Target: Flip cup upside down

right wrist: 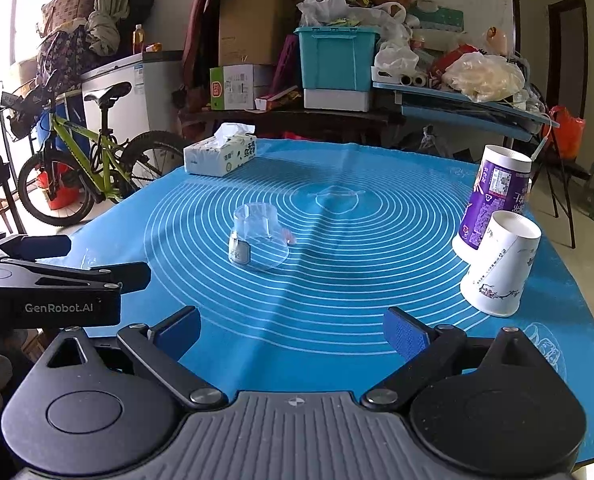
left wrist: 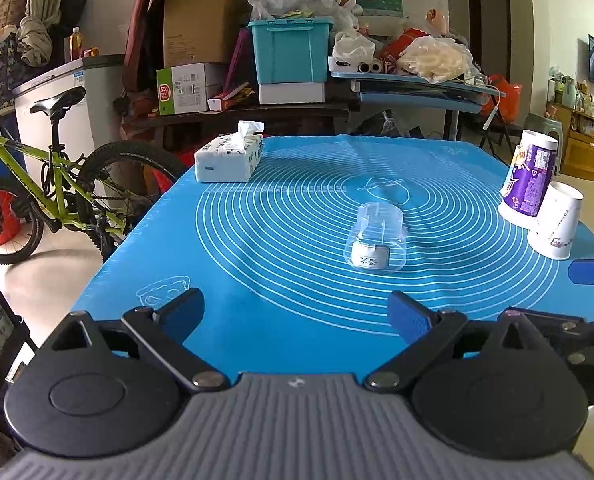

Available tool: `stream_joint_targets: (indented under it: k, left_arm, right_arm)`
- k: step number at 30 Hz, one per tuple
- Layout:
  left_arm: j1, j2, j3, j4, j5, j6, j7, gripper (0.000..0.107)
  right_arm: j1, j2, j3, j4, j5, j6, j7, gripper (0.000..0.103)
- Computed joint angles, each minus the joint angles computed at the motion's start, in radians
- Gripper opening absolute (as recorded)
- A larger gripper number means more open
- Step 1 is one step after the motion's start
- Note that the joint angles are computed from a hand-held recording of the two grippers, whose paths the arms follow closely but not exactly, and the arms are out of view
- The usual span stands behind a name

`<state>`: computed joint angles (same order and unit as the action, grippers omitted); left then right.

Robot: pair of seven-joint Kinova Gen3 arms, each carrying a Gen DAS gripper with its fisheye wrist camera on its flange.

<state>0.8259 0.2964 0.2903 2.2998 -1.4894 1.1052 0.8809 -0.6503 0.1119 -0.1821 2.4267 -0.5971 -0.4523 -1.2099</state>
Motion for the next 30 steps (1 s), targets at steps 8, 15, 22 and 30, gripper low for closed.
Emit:
stream_joint_targets:
  k: [8,15,22,30]
  left_arm:
    - [-0.001,0.001,0.000,-0.001,-0.001,-0.001,-0.003,0.097]
    - [0.000,0.005,0.000,-0.005,-0.002,0.000,-0.006,0.097]
    - [0.000,0.002,-0.001,-0.006,-0.003,0.000,-0.008,0.097]
    - [-0.005,-0.007,0.001,-0.001,-0.003,-0.009,-0.013,0.097]
  right_arm:
    - [0.000,-0.001,-0.001,0.002,-0.002,-0.007,-0.002,0.099]
    - [0.003,-0.008,-0.007,0.008,0.002,-0.011,-0.004,0.098]
    - [0.011,-0.007,-0.008,0.008,0.022,-0.004,-0.024,0.098]
    - [0.012,-0.005,-0.006,0.009,0.031,-0.006,-0.032,0.098]
